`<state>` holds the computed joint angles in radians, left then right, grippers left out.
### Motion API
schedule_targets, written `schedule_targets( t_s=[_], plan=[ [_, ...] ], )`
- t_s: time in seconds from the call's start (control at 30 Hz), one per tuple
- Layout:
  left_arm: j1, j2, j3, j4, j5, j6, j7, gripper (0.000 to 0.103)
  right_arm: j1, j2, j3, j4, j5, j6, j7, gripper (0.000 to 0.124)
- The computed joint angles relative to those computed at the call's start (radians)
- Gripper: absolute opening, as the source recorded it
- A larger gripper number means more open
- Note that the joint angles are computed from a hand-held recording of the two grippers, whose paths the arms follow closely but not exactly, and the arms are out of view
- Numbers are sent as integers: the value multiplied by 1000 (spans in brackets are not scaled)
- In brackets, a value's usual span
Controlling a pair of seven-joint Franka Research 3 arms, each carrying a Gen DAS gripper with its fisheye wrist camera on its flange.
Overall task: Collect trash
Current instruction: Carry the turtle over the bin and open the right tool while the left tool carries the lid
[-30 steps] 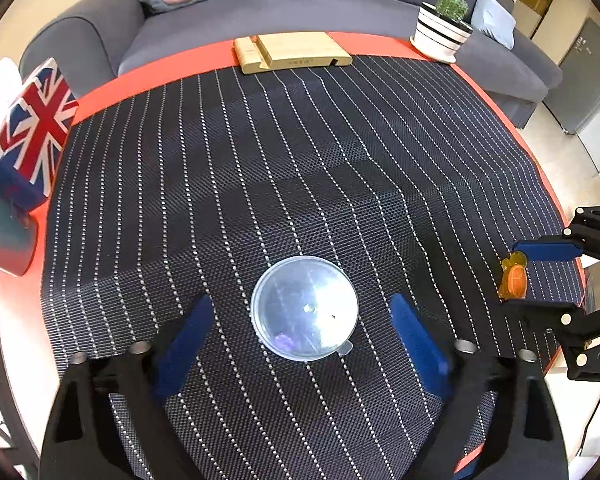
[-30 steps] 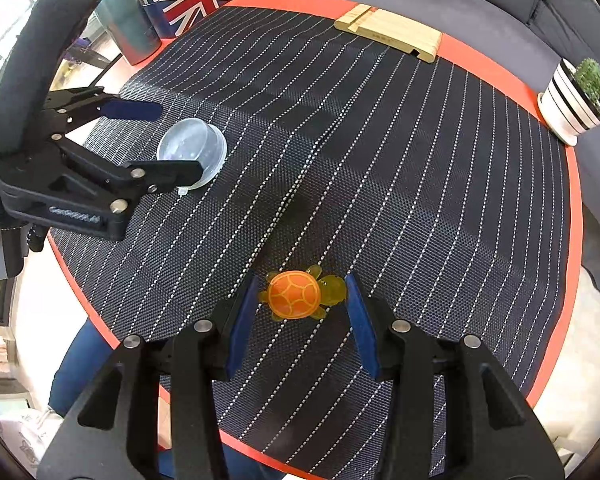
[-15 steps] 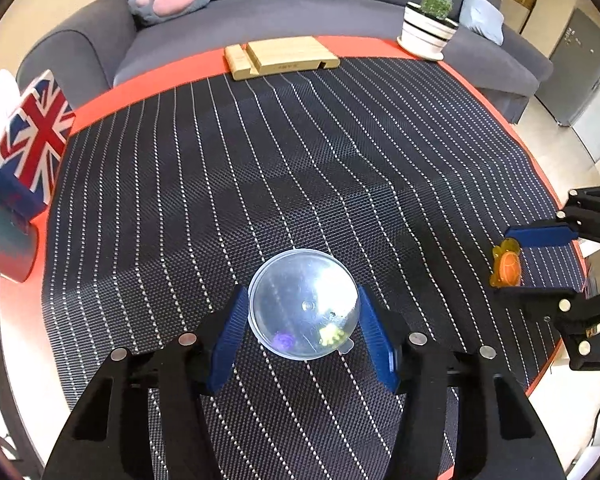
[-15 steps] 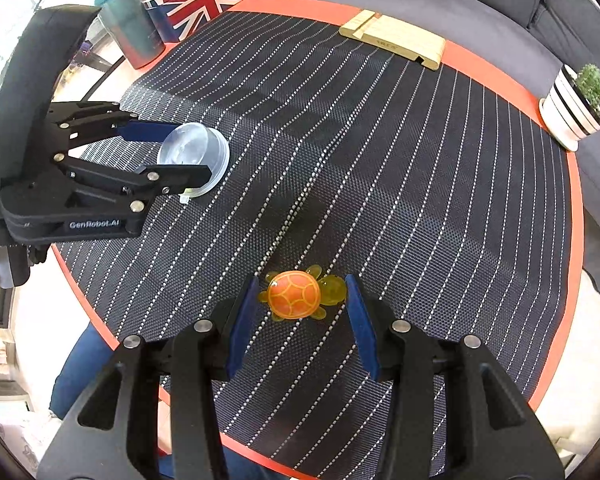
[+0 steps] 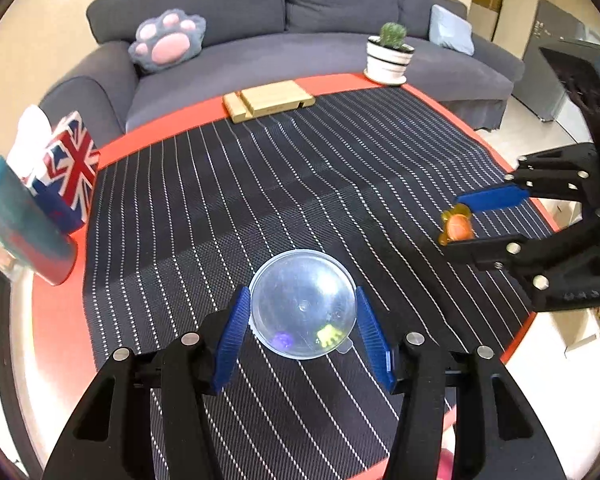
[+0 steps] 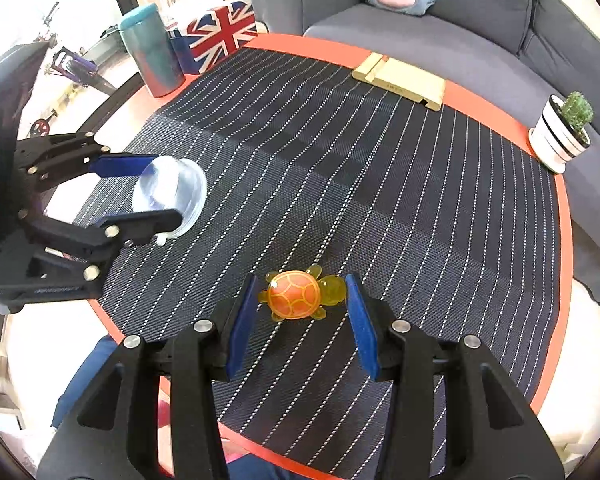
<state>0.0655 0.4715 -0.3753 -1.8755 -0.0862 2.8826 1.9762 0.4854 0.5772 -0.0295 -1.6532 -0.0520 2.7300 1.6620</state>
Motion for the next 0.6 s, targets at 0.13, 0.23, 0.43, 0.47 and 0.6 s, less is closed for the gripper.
schedule_targets(
  t_s=[0.13,0.23,0.43,0.47,0.6],
  plan=[
    [87,-50,-90,-99,-65,83,78,53,18,-26,-5,-64,-9,65,15,44],
    [160,-85,-171,-172,-115,143,140,53,26,-52,-1,-127,-3,129,20,44],
    [409,-125,-439,-301,-219,238,264,53,82,-128,-37,-281,-11,285,58,44],
    [462,-128,-496,-327,-225,257,276,53,90,-142,-41,-307,-6,309,62,45],
    [684,-121,-726,-419,-221,318,299,53,165,-206,-99,-431,-6,418,90,45]
  ],
)
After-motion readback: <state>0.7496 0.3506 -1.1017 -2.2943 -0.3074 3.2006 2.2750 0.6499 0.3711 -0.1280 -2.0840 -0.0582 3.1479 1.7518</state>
